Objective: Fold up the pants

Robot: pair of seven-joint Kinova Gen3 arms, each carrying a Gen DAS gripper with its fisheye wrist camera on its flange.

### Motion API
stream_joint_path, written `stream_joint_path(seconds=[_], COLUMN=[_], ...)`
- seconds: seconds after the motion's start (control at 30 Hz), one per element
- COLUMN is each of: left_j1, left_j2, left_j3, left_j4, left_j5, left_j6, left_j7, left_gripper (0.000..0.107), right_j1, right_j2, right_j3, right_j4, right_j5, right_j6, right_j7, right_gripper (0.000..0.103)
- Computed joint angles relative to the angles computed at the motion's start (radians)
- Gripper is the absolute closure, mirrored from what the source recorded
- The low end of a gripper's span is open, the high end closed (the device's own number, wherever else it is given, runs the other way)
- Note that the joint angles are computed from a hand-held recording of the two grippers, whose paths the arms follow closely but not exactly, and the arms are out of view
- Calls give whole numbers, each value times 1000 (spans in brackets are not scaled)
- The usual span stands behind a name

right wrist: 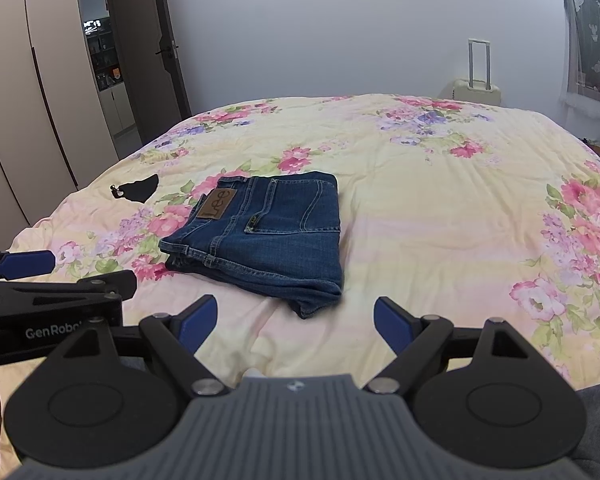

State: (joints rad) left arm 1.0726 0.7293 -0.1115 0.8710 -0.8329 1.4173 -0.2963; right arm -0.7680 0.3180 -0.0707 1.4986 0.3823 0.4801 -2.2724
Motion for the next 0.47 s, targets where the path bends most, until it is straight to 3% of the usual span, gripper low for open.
stream_joint_path(seconds=[0.47], left_j1=[8], left_j2=[-16], left_j3=[-1], left_j4=[29], left_j5=[-25], left_j6=[-20], left_j7=[37], left_gripper=[6], right_j1=[-2], right_j2=[-11], right_j3=[1], right_j4=[8], right_j5=[9], right_j6=[1], right_j7=[-10], right_gripper=[21])
